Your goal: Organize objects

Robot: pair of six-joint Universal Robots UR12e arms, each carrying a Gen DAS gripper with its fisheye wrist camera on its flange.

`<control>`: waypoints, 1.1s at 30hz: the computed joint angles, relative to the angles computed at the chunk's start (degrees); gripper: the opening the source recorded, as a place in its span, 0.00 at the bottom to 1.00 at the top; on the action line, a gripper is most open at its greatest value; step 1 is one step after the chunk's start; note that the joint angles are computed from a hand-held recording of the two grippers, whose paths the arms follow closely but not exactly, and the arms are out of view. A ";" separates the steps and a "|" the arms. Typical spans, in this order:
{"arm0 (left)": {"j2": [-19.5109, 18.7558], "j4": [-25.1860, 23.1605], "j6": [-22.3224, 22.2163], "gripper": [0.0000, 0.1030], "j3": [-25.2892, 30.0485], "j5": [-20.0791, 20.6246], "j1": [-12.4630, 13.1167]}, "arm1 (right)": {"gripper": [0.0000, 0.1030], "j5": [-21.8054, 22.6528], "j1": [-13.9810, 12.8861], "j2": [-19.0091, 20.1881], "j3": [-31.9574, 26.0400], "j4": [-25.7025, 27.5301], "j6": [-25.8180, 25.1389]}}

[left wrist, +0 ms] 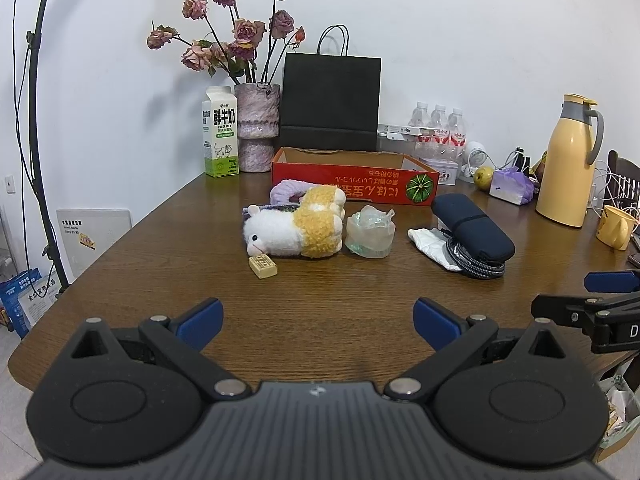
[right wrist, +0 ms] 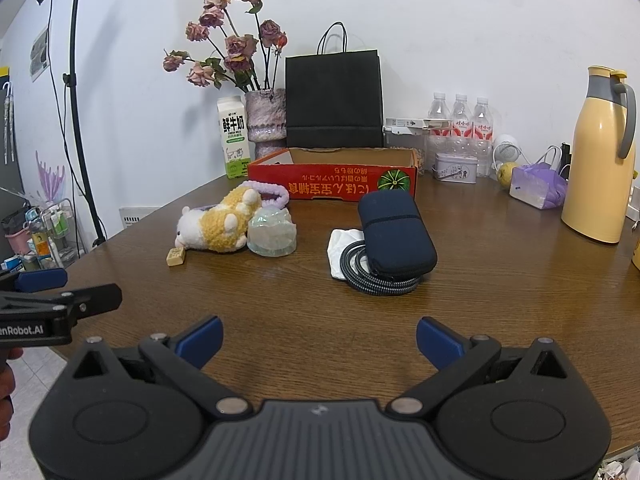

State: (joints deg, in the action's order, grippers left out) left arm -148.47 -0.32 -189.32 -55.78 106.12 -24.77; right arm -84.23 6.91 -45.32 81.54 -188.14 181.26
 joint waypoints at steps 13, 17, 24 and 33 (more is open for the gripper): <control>-0.07 -0.39 -0.18 1.00 0.29 0.12 0.01 | 1.00 0.00 0.02 -0.32 0.41 -0.03 -0.03; -0.02 -0.64 -0.07 1.00 0.30 -0.07 0.07 | 1.00 0.04 0.02 -0.11 -0.06 0.41 -0.21; -0.01 -1.10 -0.06 1.00 0.63 -0.22 0.07 | 1.00 -0.19 -0.05 0.14 -0.56 0.38 -0.31; -1.00 -3.12 0.40 1.00 3.14 0.54 0.16 | 1.00 -0.93 -0.06 0.74 -1.80 0.58 -0.03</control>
State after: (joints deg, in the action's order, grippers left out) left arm -149.47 -3.44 -188.91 -52.64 106.66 -24.61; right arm -85.16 6.85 -44.59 79.74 -187.56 181.23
